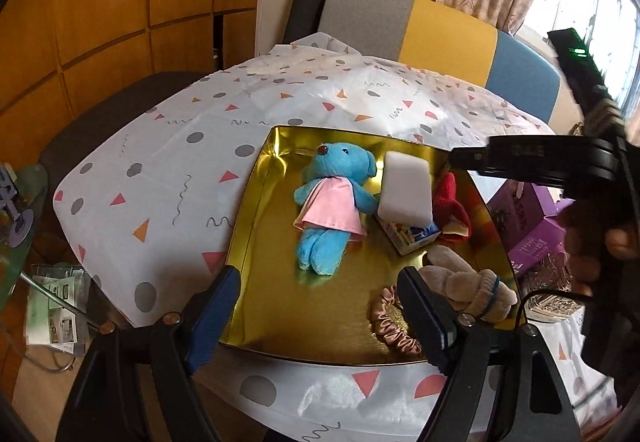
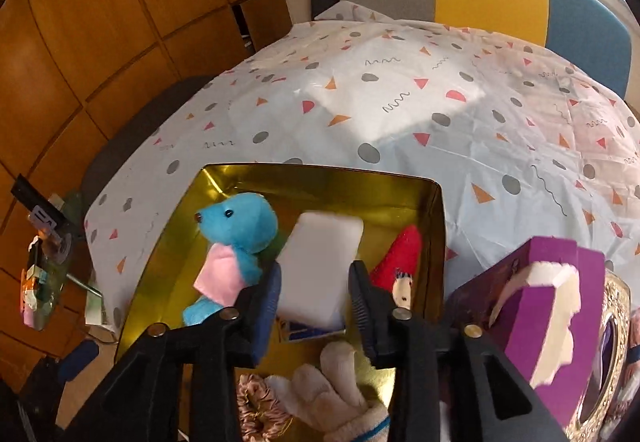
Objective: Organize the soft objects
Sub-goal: 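Carry the white sponge into the gold tray and open the right tool, then move both tools back to the remaining items on the sheet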
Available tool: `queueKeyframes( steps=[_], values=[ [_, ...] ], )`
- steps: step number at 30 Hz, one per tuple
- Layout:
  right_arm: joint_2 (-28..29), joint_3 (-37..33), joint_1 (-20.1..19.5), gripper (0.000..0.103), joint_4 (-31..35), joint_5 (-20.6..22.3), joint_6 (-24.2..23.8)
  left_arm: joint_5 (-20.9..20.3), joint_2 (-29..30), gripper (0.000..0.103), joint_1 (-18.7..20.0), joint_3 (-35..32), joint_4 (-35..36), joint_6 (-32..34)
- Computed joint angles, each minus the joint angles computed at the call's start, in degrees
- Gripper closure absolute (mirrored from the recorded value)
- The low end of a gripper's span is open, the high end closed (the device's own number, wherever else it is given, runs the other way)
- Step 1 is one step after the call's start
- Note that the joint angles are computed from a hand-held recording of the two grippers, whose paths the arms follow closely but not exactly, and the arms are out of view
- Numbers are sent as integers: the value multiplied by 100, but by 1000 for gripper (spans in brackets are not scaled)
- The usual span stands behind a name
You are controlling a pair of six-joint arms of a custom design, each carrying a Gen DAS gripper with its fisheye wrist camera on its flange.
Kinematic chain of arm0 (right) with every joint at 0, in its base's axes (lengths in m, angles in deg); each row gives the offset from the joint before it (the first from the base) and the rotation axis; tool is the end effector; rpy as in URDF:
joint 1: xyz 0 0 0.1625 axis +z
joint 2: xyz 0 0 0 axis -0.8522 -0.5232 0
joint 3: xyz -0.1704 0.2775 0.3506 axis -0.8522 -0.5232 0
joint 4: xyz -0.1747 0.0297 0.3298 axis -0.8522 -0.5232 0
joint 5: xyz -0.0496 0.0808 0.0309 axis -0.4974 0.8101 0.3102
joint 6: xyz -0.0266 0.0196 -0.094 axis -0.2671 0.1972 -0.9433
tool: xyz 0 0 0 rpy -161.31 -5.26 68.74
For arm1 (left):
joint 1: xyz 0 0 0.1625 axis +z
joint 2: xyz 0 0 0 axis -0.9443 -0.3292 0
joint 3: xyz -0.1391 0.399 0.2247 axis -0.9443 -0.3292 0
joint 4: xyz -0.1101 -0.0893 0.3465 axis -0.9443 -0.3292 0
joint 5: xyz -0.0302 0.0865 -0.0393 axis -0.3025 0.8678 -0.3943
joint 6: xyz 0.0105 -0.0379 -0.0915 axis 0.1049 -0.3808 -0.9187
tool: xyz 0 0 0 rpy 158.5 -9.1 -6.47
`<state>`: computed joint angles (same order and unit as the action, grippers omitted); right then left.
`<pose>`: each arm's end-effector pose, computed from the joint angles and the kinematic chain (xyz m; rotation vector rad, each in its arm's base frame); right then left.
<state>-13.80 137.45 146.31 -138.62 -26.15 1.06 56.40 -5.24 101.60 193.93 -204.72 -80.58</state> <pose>0.0793 -0.5808 0.2761 0.6273 -2.5128 0.5845 -0.3073 -0.4369 0.0100 0.1947 2.2958 -0.9800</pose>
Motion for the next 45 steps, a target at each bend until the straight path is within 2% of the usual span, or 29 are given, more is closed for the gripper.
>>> queueKeyframes(
  steps=[7,14,22,28,32,37,41,45],
  values=[
    [-537,596,-133,64,-593,374,-448,72,48,22,-102,-21,66,75],
    [-1156,1181,-441,64,-1163,615,-948,133,123,22,-245,-107,60,301],
    [-1924,1469,-1069,64,-1297,976,-1081,62,288,21,-415,-301,-66,803],
    [-2412,1388,-1664,64,-1436,1037,-1131,-91,448,21,-495,-490,-138,1150],
    [-2584,1176,-2116,64,-1563,958,-965,-159,566,21,-553,-636,-109,1372],
    [-2644,762,-2749,64,-1838,768,-539,-277,688,21,-610,-806,-99,1610],
    [-2567,311,-3270,64,-1902,633,-10,-366,768,21,-647,-961,-15,1750],
    [-2421,-75,-3861,64,-1975,490,920,-462,829,21,-662,-1129,70,1901]
  ],
)
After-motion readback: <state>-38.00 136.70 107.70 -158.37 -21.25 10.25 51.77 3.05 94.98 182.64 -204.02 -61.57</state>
